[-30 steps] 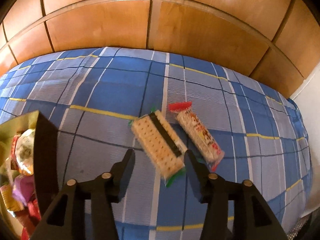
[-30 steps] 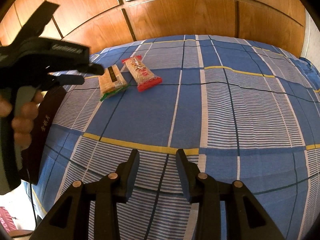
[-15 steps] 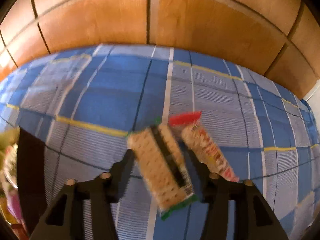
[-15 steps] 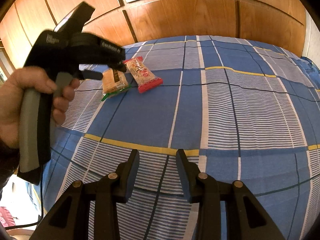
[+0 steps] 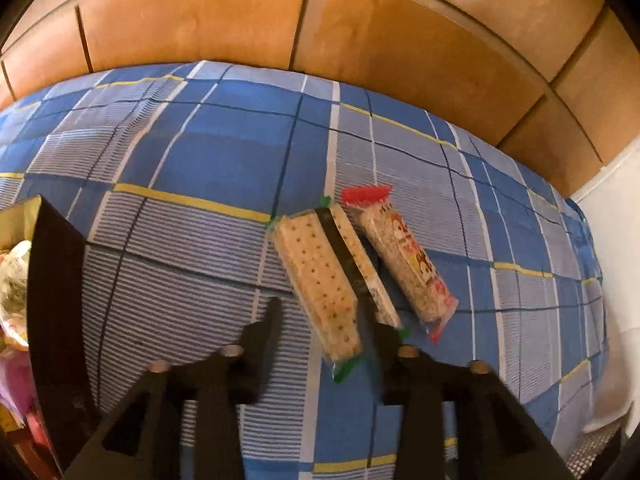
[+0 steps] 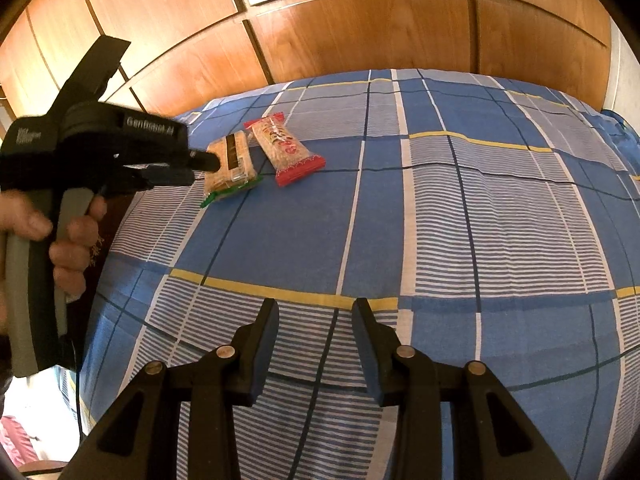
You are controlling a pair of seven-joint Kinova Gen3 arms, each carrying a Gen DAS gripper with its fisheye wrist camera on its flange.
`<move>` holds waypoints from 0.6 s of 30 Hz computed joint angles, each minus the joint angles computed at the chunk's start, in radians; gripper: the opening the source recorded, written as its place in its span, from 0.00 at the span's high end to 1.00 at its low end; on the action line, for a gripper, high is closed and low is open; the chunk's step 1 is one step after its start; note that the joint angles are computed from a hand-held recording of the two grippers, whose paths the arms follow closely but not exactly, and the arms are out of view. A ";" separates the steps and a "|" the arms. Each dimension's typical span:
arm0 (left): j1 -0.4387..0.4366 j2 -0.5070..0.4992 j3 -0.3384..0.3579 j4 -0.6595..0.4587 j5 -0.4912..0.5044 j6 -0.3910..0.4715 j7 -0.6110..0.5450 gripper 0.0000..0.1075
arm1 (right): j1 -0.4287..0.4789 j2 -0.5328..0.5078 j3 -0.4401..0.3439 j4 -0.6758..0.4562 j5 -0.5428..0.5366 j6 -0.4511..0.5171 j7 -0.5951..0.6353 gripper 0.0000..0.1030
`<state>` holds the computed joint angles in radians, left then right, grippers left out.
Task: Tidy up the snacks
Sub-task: 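Grasp the green-ended cracker pack with the left gripper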
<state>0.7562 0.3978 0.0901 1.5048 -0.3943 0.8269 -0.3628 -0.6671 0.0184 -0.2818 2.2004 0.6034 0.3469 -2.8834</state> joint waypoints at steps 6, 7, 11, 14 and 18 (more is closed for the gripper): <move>0.011 0.038 -0.004 -0.066 -0.002 0.044 -0.005 0.47 | 0.008 -0.005 0.002 0.008 -0.017 -0.017 0.021 0.63; 0.017 0.050 -0.006 -0.085 -0.007 0.063 -0.011 0.47 | 0.009 -0.006 0.002 0.010 -0.017 -0.020 0.022 0.63; 0.027 0.095 -0.014 -0.153 -0.007 0.123 -0.029 0.47 | 0.017 -0.010 0.001 0.020 -0.018 -0.036 0.023 0.63; 0.027 0.117 -0.020 -0.180 0.005 0.143 -0.036 0.47 | 0.023 -0.010 0.000 0.025 -0.019 -0.048 0.028 0.63; 0.029 0.143 -0.030 -0.210 0.009 0.161 -0.044 0.44 | 0.023 -0.010 -0.002 0.027 -0.004 -0.051 0.010 0.63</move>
<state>0.7847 0.5413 0.0597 1.2946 -0.3851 0.9883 -0.4066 -0.6437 0.0080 -0.2842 2.2270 0.5992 0.2956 -2.8732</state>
